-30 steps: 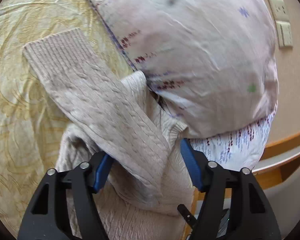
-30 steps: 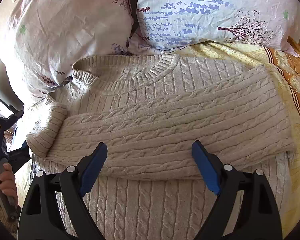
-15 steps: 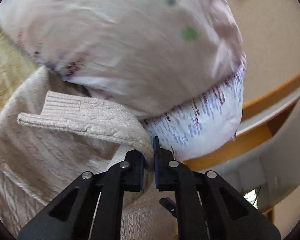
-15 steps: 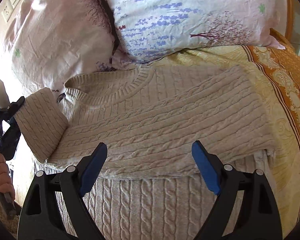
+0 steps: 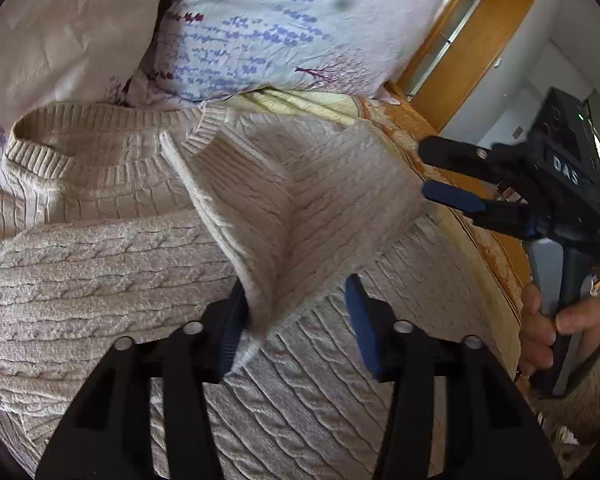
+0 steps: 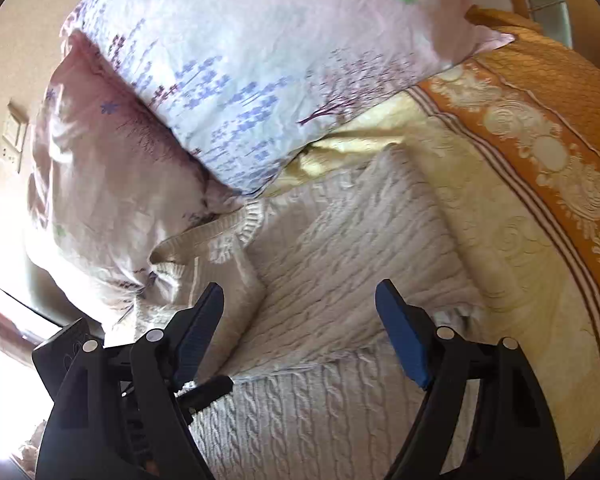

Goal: Fold small clothes

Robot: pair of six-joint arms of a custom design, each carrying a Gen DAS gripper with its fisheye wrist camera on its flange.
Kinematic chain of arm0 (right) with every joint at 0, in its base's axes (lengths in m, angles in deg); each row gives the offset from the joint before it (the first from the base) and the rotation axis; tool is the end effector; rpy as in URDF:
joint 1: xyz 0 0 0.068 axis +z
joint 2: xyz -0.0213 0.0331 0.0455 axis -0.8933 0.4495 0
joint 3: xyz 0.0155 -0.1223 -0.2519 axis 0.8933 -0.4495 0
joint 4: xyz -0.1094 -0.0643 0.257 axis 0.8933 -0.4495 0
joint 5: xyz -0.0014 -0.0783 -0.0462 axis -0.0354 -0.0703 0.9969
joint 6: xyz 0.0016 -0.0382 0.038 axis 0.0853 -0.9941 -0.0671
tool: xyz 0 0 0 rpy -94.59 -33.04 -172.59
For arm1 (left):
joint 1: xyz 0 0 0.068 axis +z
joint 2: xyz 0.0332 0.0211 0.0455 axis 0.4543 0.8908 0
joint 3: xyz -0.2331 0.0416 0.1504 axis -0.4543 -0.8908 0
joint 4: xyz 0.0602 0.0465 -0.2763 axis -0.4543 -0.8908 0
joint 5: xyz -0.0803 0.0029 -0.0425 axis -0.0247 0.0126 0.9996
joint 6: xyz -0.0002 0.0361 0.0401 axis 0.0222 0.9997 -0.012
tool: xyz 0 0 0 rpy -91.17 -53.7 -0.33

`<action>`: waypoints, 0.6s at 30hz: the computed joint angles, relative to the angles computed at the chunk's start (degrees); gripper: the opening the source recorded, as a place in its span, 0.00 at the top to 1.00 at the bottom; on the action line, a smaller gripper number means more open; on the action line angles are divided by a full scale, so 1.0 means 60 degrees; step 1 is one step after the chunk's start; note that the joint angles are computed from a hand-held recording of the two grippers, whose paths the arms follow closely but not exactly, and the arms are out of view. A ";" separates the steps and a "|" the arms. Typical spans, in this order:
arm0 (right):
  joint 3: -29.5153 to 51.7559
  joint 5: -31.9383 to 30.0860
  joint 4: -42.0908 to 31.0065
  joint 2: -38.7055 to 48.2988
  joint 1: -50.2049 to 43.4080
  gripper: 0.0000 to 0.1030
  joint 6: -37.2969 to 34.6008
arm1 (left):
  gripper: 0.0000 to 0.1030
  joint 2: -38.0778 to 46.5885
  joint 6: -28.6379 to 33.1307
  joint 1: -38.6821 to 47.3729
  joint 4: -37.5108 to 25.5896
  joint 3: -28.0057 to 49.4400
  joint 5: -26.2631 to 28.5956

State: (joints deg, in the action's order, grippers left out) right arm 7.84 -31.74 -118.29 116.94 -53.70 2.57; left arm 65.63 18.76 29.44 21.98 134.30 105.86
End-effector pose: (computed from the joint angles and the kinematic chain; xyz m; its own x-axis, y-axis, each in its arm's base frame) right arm 0.1970 0.0334 0.2609 -0.5066 0.7657 -0.3962 0.4712 0.6308 0.6165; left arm 0.3373 -0.0095 0.2112 -0.5559 0.6004 -0.5749 0.8293 0.4482 -0.3338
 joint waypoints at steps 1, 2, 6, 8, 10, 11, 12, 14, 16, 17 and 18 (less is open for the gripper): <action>0.0198 -0.0359 0.0144 0.0378 -0.0052 0.26 -0.0159 | 0.32 -0.0144 0.0539 0.0232 -0.0198 -0.0080 0.0092; 0.0418 -0.0669 0.0286 0.0774 -0.0042 0.28 -0.0305 | 0.27 -0.0337 0.0924 0.0346 -0.0269 -0.0134 0.0121; 0.2192 -0.0569 0.0138 0.2903 0.0807 0.34 -0.1097 | 0.18 -0.0735 0.1649 0.1319 -0.0049 -0.0188 -0.0166; 0.3511 -0.0124 -0.0393 0.4221 0.1338 0.37 -0.1774 | 0.18 -0.0433 0.1123 0.1871 0.0224 0.0178 -0.0434; 0.4656 0.0191 -0.0862 0.5420 0.1789 0.41 -0.2310 | 0.18 -0.0035 0.0407 0.2503 0.0622 0.0524 -0.0863; 0.5161 0.0382 -0.1131 0.5941 0.1998 0.44 -0.2519 | 0.18 0.0217 0.0076 0.2823 0.0745 0.0772 -0.1043; 0.5606 0.0543 -0.1336 0.6453 0.2134 0.45 -0.2753 | 0.18 0.0439 -0.0215 0.3133 0.0834 0.1010 -0.1141; 0.6407 0.0940 -0.1832 0.7407 0.2339 0.52 -0.3096 | 0.18 0.0807 -0.0807 0.3647 0.1112 0.1416 -0.1293; 0.6809 0.1133 -0.2243 0.8027 0.2405 0.57 -0.3189 | 0.18 0.0994 -0.1330 0.3921 0.1575 0.1606 -0.1490; 0.6945 0.1242 -0.2445 0.8239 0.2384 0.65 -0.3253 | 0.18 0.1058 -0.1529 0.3999 0.1819 0.1653 -0.1615; 0.6992 0.1373 -0.2567 0.8355 0.2391 0.71 -0.3288 | 0.18 0.1107 -0.1689 0.4013 0.2019 0.1684 -0.1744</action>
